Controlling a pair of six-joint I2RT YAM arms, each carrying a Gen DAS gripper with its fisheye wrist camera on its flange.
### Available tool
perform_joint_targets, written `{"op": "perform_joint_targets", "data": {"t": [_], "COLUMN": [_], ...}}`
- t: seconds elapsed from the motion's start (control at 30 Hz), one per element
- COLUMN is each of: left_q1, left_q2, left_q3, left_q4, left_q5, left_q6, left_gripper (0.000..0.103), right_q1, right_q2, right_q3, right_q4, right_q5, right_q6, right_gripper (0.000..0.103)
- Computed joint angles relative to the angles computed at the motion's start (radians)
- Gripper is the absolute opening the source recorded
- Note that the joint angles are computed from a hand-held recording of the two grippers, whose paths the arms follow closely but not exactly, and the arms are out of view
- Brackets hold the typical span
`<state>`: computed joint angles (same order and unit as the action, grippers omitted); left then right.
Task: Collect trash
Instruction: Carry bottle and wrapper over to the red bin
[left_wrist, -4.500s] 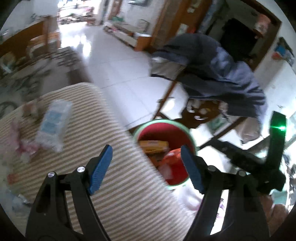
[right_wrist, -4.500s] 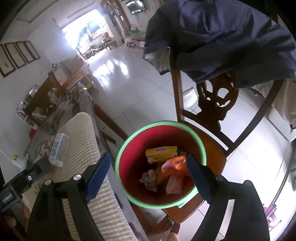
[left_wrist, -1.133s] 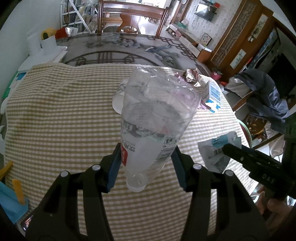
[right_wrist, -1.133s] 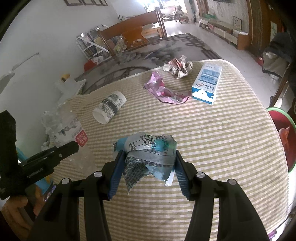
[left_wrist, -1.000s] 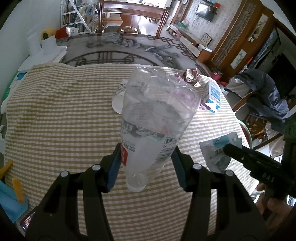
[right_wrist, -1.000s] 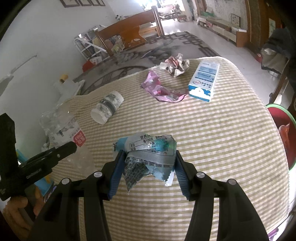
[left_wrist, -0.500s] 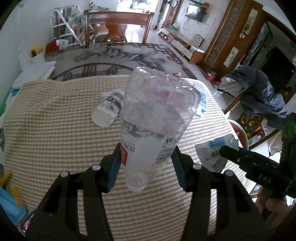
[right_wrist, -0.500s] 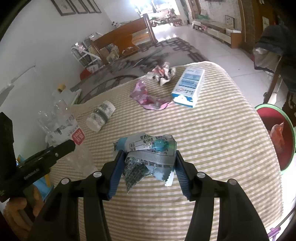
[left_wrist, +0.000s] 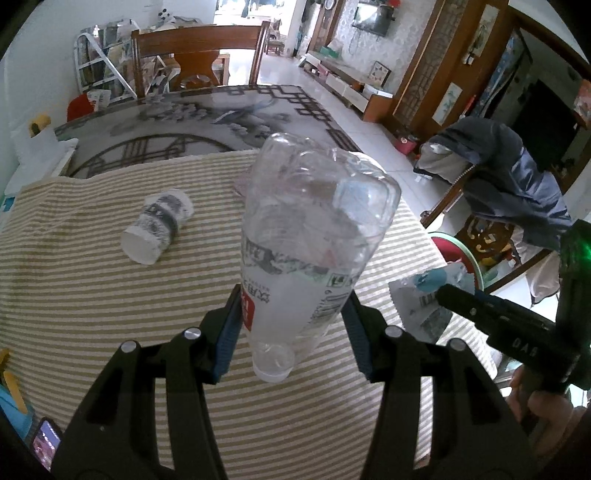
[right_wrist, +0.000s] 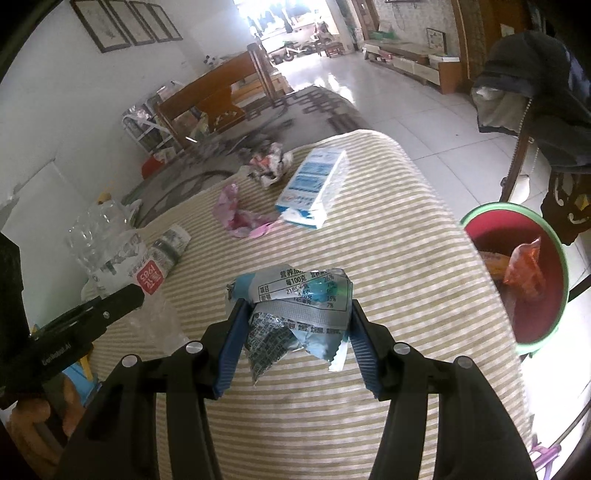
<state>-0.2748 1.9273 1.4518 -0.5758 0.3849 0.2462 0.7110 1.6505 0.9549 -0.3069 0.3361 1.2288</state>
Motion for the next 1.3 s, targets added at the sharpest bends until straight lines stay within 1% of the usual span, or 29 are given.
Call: {"op": "perform_joint_targets", "data": {"t": [0.23, 0.5, 0.7, 0.87, 1.03, 1.3], "left_q1": [-0.081, -0.139, -0.186, -0.231, -0.292, -0.396], "left_q2": [-0.011, -0.005, 0.009, 0.027, 0.05, 0.098], "left_q3": [-0.026, -0.027, -0.001, 0.03, 0.063, 0.118], "left_q4": [0.03, 0.045, 0.035, 0.024, 0.014, -0.024], "left_q5": [-0.056, -0.116, -0.15, -0.158, -0.157, -0.145], "left_q6": [-0.071, -0.145, -0.17, -0.175, -0.176, -0.178], "left_gripper": [0.05, 0.05, 0.05, 0.05, 0.05, 0.05], "right_q1": [-0.075, -0.148, -0.188, -0.22, -0.256, -0.365], "right_q2": [-0.088, -0.125, -0.159, -0.244, -0.356, -0.603], "right_q3": [-0.127, -0.195, -0.24, -0.299, -0.386, -0.54], "right_q4": [0.07, 0.132, 0.154, 0.136, 0.101, -0.008], "right_q5": [-0.056, -0.13, -0.16, -0.151, -0.137, -0.125], "right_q6": [-0.057, -0.14, -0.163, -0.166, -0.142, -0.122], "right_gripper": [0.054, 0.054, 0.054, 0.054, 0.054, 0.054]}}
